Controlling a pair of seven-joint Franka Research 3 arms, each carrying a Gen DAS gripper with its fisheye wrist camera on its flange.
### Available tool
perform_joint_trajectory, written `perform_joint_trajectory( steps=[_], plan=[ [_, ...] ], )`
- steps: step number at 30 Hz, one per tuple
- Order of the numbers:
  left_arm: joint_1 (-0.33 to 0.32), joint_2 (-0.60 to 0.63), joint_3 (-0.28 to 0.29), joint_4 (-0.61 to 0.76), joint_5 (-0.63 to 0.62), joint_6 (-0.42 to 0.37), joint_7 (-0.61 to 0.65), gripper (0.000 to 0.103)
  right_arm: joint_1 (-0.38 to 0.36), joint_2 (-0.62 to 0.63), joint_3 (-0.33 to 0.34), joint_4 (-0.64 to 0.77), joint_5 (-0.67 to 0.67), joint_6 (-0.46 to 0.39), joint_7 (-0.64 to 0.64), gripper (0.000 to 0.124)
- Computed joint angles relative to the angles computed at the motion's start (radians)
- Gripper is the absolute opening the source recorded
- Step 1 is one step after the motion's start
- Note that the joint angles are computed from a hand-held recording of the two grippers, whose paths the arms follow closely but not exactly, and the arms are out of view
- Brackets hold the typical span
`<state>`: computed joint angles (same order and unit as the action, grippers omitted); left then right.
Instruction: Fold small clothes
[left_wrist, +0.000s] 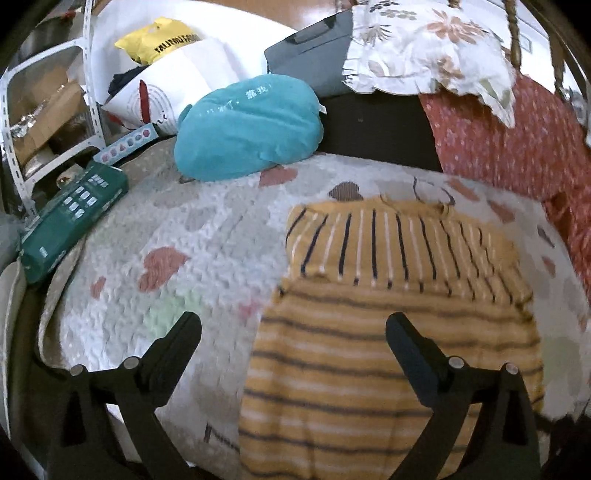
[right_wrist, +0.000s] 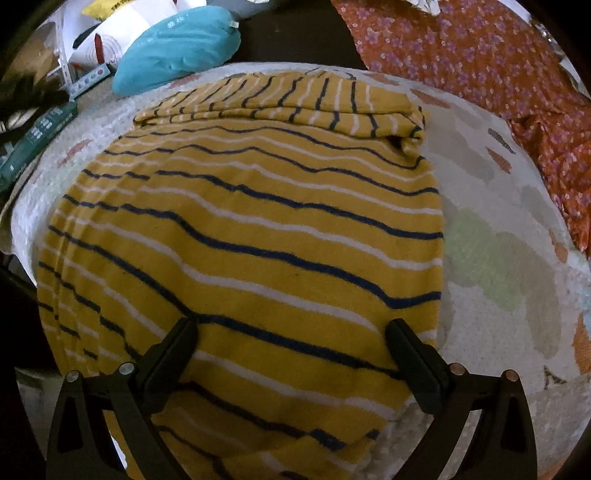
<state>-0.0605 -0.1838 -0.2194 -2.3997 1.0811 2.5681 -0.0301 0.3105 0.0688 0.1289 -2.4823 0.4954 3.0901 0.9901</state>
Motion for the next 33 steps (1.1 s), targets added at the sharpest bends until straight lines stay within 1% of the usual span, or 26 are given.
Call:
perform_joint_trajectory(
  steps=[1,2,4,5,6,9,11,12,13,14,15,18,20,22,26,27,28,29,30,31,32,33],
  plan=[
    [0.002,0.015,0.009,0.019,-0.026,-0.004,0.03,0.1,0.016,-0.011,-0.025,0.001,-0.071,-0.018,0.066,0.09],
    [0.006,0.034,0.022,0.042,-0.053,0.001,0.065,0.1,0.013,-0.028,-0.025,0.006,-0.071,-0.034,0.082,0.086],
    [0.031,0.06,0.055,0.062,-0.058,0.082,0.088,0.1,0.005,-0.047,-0.021,0.031,-0.005,-0.053,0.065,0.078],
    [0.04,0.068,0.059,0.069,-0.049,0.099,0.082,0.1,0.0,-0.046,-0.026,0.066,0.024,-0.073,0.066,0.075],
    [0.053,0.083,0.067,0.082,-0.031,0.12,0.075,0.1,-0.005,-0.041,-0.029,0.101,0.063,-0.099,0.055,0.069],
    [0.083,0.113,0.086,0.095,0.023,0.155,0.036,0.1,-0.036,0.018,-0.038,0.263,0.209,-0.225,0.03,0.068],
    [0.097,0.127,0.098,0.087,0.059,0.168,0.002,0.1,-0.06,0.101,-0.042,0.402,0.251,-0.308,0.091,0.068],
    [0.102,0.14,0.106,0.085,0.038,0.171,0.015,0.1,-0.068,0.135,-0.039,0.451,0.262,-0.327,0.12,0.068],
    [0.105,0.155,0.117,0.084,-0.038,0.183,0.076,0.1,-0.079,0.187,-0.034,0.52,0.278,-0.353,0.15,0.068],
    [0.112,0.173,0.131,0.084,-0.132,0.225,0.15,0.099,-0.08,0.222,-0.033,0.565,0.265,-0.365,0.187,0.068],
    [0.118,0.177,0.137,0.081,-0.157,0.249,0.169,0.099,-0.079,0.268,-0.035,0.62,0.244,-0.379,0.233,0.067],
    [0.122,0.191,0.143,0.094,-0.156,0.233,0.169,0.099,-0.069,0.379,-0.046,0.747,0.168,-0.413,0.389,0.067],
    [0.129,0.199,0.151,0.09,-0.215,0.269,0.206,0.099,-0.043,0.444,-0.077,0.819,0.084,-0.432,0.52,0.067],
    [0.137,0.207,0.158,0.085,-0.293,0.296,0.256,0.099,-0.023,0.494,-0.102,0.872,0.003,-0.436,0.613,0.062],
    [0.158,0.195,0.174,0.057,-0.397,0.344,0.292,0.099,-0.004,0.577,-0.125,0.983,-0.118,-0.439,0.734,0.061],
    [0.165,0.188,0.178,0.045,-0.428,0.36,0.303,0.099,0.002,0.594,-0.133,1.01,-0.149,-0.445,0.76,0.058],
    [0.171,0.182,0.181,0.035,-0.447,0.369,0.308,0.099,0.014,0.611,-0.147,1.041,-0.184,-0.459,0.793,0.05],
    [0.179,0.174,0.185,0.023,-0.462,0.377,0.306,0.099,0.025,0.638,-0.157,1.092,-0.226,-0.491,0.812,0.046],
    [0.185,0.167,0.185,0.016,-0.467,0.379,0.299,0.099,0.029,0.66,-0.16,1.136,-0.261,-0.521,0.818,0.032],
    [0.193,0.16,0.186,0.008,-0.461,0.379,0.284,0.099,0.035,0.68,-0.163,1.177,-0.296,-0.553,0.818,0.014],
    [0.203,0.15,0.188,-0.003,-0.45,0.378,0.262,0.099,0.057,0.7,-0.182,1.225,-0.352,-0.594,0.823,0.009],
    [0.212,0.142,0.188,-0.01,-0.441,0.374,0.243,0.099,0.074,0.702,-0.194,1.24,-0.395,-0.614,0.831,0.009]
  ],
)
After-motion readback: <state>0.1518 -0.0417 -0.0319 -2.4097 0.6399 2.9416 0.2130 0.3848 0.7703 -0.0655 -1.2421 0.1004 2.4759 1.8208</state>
